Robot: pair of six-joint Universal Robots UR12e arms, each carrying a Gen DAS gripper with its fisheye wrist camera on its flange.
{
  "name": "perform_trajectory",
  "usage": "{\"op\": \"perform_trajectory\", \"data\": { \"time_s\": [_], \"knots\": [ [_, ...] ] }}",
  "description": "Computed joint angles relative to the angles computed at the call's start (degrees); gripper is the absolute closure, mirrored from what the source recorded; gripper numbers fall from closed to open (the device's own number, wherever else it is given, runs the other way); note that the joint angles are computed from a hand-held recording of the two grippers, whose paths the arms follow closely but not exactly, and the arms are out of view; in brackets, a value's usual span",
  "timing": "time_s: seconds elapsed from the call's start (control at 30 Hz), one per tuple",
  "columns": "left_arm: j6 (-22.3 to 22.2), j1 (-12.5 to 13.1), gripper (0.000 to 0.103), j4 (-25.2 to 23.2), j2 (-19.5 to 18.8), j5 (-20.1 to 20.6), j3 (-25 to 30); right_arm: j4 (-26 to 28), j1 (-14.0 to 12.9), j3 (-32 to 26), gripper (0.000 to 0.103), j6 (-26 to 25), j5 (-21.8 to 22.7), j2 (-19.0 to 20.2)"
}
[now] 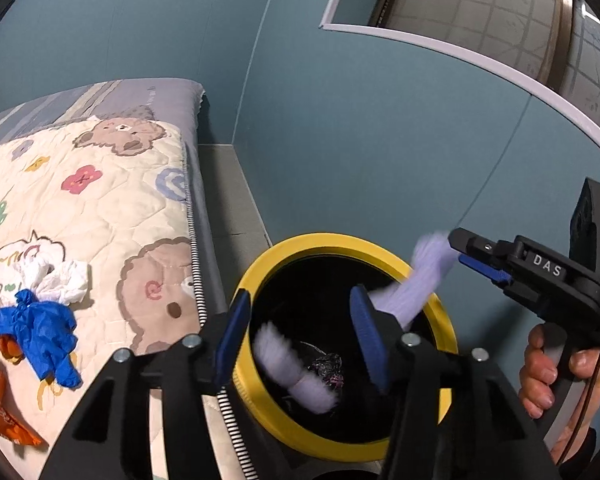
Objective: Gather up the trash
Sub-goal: 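Open both grippers to drop the foam sleeve into the bin, then move both grippers back over the bed toward the orange wrapper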
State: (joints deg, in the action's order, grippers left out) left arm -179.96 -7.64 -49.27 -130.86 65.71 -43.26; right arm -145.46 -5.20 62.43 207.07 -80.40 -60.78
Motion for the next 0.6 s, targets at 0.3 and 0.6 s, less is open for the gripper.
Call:
{"op": "perform_trajectory", "data": {
  "time_s": [0.3, 0.6],
  "knots": [
    [-2.2, 1.7, 0.023, 4.7, 3.2, 3.0, -5.7, 1.2, 1.0, 0.4, 0.039, -1.2, -1.4, -0.5],
    [-4.6, 4.5, 0.016, 8.5, 7.1, 7.7, -11.9, 1.6, 3.6, -1.8, 0.035, -6.1, 0.4, 0.6]
  ]
}}
